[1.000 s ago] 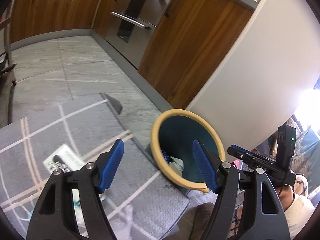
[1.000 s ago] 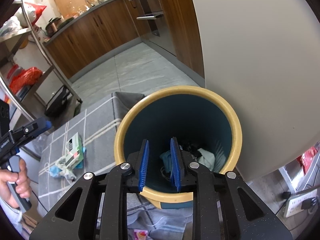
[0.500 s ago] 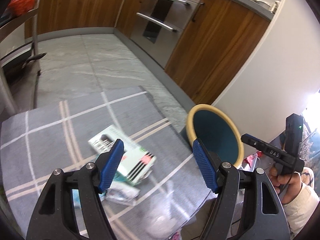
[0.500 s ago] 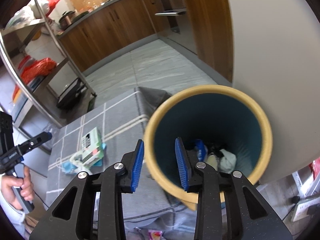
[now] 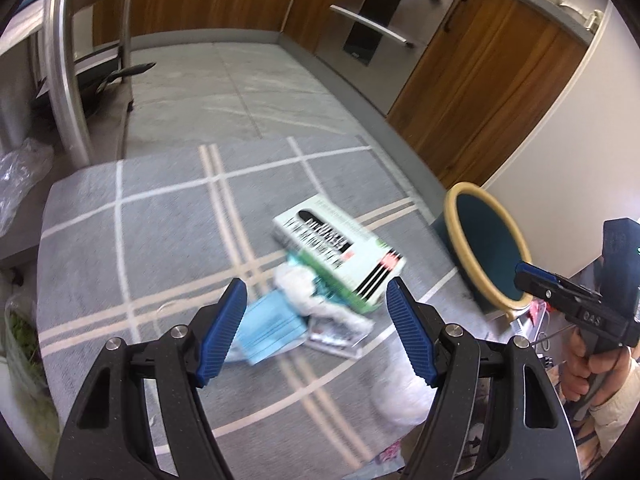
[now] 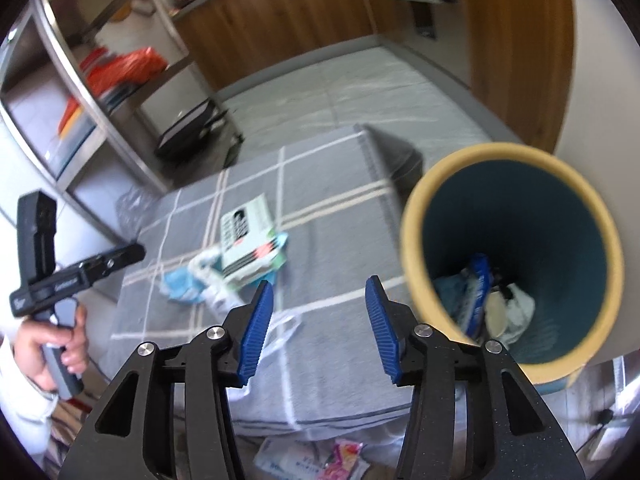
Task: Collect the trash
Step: 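Grasp the blue face mask with the left tool while the right tool grasps the clear plastic bag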
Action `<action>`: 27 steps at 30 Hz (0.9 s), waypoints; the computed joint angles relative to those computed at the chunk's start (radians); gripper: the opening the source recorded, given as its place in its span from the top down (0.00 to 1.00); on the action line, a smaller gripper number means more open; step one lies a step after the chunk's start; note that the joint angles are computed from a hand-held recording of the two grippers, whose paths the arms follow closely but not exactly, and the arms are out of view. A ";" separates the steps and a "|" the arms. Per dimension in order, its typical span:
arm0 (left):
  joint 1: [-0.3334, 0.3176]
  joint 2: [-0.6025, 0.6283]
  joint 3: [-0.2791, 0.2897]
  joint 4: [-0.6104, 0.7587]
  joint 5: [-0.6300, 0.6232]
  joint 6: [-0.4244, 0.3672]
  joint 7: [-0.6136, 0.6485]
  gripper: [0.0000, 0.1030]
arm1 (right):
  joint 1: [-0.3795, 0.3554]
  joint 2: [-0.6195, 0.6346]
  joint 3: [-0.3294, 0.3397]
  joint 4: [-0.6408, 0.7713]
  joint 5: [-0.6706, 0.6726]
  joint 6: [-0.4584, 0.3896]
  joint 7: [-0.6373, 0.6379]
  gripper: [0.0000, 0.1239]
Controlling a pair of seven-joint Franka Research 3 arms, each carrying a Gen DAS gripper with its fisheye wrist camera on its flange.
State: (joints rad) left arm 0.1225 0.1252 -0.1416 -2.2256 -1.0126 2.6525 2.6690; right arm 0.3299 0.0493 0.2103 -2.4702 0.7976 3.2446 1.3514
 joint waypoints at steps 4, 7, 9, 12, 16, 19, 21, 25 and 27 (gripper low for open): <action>0.008 0.010 0.006 -0.004 0.019 0.008 -0.014 0.31 | 0.007 0.032 0.018 0.027 -0.020 -0.043 -0.010 0.57; 0.018 0.015 0.007 -0.004 0.029 0.011 -0.023 0.31 | -0.012 0.054 0.067 0.059 0.068 -0.073 -0.109 0.54; 0.023 0.015 0.006 -0.004 0.031 0.011 -0.028 0.31 | -0.019 0.070 0.093 0.088 0.143 -0.107 -0.195 0.51; 0.027 0.015 0.003 -0.005 0.033 0.014 -0.028 0.30 | 0.029 0.092 0.065 0.107 0.116 -0.131 -0.191 0.50; 0.020 0.018 -0.001 -0.015 0.066 0.045 -0.030 0.30 | 0.086 0.135 0.021 0.131 -0.016 -0.160 -0.098 0.49; 0.013 0.026 -0.009 -0.023 0.102 0.087 -0.026 0.30 | 0.111 0.165 -0.005 0.149 -0.112 -0.174 -0.015 0.49; 0.012 0.032 -0.018 -0.028 0.119 0.117 -0.014 0.30 | 0.124 0.184 -0.021 0.160 -0.170 -0.182 0.035 0.49; 0.012 0.054 -0.042 -0.037 0.176 0.185 0.009 0.30 | 0.127 0.216 -0.024 0.180 -0.246 -0.199 0.096 0.50; 0.014 0.071 -0.053 -0.039 0.221 0.216 0.010 0.30 | 0.135 0.224 -0.034 0.179 -0.285 -0.199 0.127 0.55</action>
State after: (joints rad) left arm 0.1360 0.1960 -0.1950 -2.2644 -0.7918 2.8688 2.6790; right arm 0.4649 0.2731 0.1761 -2.2910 0.5125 3.0453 1.4787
